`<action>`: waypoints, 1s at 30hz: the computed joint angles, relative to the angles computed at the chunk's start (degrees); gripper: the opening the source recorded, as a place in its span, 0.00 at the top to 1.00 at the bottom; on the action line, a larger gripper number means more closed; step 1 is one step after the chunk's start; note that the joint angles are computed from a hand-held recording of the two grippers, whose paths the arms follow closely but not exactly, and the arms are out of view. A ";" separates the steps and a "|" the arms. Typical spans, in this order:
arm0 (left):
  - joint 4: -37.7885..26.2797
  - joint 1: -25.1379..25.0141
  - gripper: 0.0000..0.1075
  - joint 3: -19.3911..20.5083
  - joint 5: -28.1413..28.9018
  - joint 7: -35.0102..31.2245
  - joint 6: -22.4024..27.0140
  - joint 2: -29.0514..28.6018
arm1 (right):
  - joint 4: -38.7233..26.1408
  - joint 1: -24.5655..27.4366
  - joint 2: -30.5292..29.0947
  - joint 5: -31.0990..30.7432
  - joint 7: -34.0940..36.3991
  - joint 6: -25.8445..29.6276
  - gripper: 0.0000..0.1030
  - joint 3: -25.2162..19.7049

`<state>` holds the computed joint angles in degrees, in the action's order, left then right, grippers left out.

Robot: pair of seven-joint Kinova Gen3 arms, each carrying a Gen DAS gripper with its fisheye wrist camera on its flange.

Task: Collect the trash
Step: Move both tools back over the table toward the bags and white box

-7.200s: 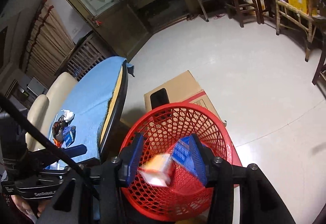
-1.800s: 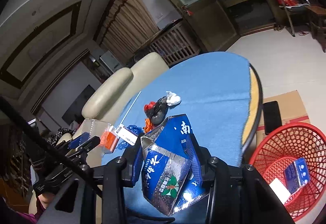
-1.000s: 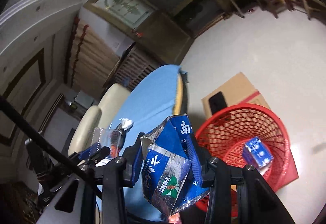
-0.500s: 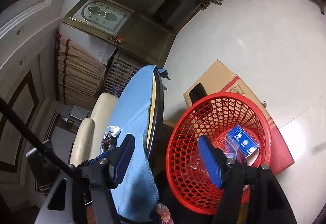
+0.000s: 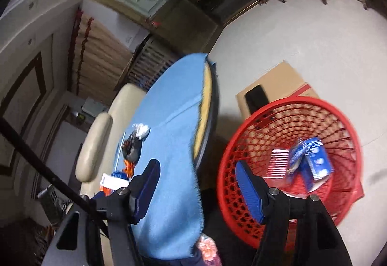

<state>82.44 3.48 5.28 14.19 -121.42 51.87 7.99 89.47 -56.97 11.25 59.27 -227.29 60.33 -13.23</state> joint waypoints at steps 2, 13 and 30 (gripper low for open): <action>-1.45 -1.16 0.33 -3.68 0.72 1.89 -0.41 0.58 | -2.51 1.00 1.66 -1.27 3.55 -1.70 0.33 0.20; -19.71 -10.61 0.24 -7.52 5.70 5.68 3.29 13.37 | -19.01 1.95 12.15 -13.46 25.37 -6.78 0.33 4.13; -27.89 -28.12 0.45 19.06 21.43 -5.96 26.54 22.06 | -24.86 -2.45 15.33 -21.71 33.46 -6.39 0.33 11.85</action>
<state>54.55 -24.64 24.34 35.62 -127.37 78.42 30.05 64.61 -59.42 26.58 37.55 -193.83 53.94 -1.38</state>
